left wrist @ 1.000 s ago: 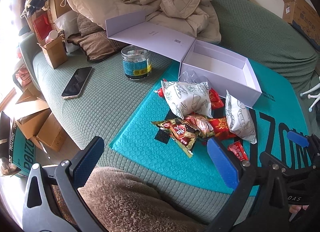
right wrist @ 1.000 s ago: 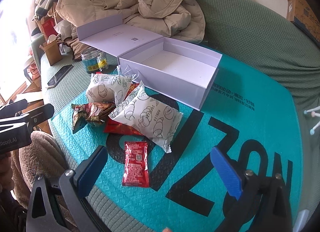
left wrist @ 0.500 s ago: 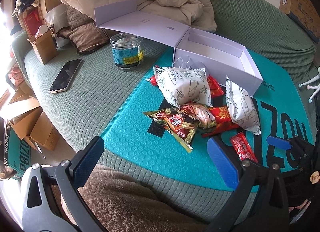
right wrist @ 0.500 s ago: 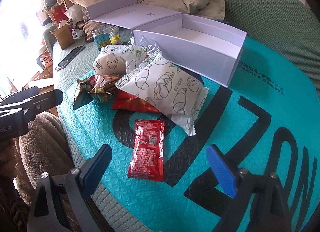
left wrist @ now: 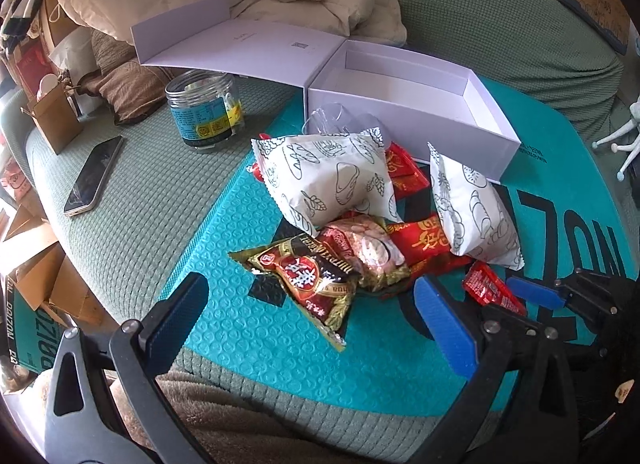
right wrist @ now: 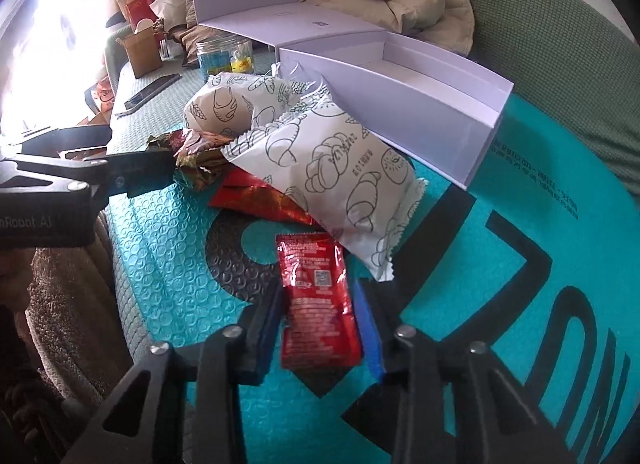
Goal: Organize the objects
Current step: 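Lower the right tool onto the red sauce packet and close it, then grasp the red-and-gold snack bag with the left tool while the right holds the packet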
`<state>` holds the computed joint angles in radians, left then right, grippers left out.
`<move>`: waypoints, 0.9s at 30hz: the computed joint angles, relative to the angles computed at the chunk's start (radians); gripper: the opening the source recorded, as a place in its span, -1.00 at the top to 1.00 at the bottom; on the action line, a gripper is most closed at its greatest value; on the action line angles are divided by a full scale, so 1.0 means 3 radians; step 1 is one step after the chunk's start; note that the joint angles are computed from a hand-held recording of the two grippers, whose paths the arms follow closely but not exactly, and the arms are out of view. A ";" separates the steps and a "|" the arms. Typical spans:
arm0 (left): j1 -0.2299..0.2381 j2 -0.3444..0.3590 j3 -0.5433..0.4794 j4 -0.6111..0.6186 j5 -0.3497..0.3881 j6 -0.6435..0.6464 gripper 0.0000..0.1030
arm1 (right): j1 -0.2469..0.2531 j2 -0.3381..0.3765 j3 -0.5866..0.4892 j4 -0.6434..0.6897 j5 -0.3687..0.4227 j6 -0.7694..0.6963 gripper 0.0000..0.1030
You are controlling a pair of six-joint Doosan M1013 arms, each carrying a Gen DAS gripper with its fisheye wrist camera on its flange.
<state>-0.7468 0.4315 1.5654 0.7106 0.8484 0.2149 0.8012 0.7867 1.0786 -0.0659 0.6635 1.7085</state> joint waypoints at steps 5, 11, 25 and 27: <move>0.0035 0.0074 -0.0078 -0.0090 0.0026 0.0164 -1.00 | -0.0031 -0.0010 0.0031 0.0165 -0.0062 -0.0151 0.38; 0.0102 0.0104 -0.0073 -0.0217 -0.0135 0.0263 -1.00 | -0.0029 -0.0012 0.0037 0.0139 -0.0076 -0.0167 0.38; 0.0137 0.0108 -0.0006 -0.0375 -0.0291 0.0282 -0.19 | -0.0011 0.0003 -0.0003 0.0072 -0.0021 -0.0163 0.42; 0.0139 0.0086 0.0024 -0.0380 -0.0333 0.0260 -0.15 | -0.0011 0.0002 -0.0008 0.0082 -0.0010 -0.0167 0.46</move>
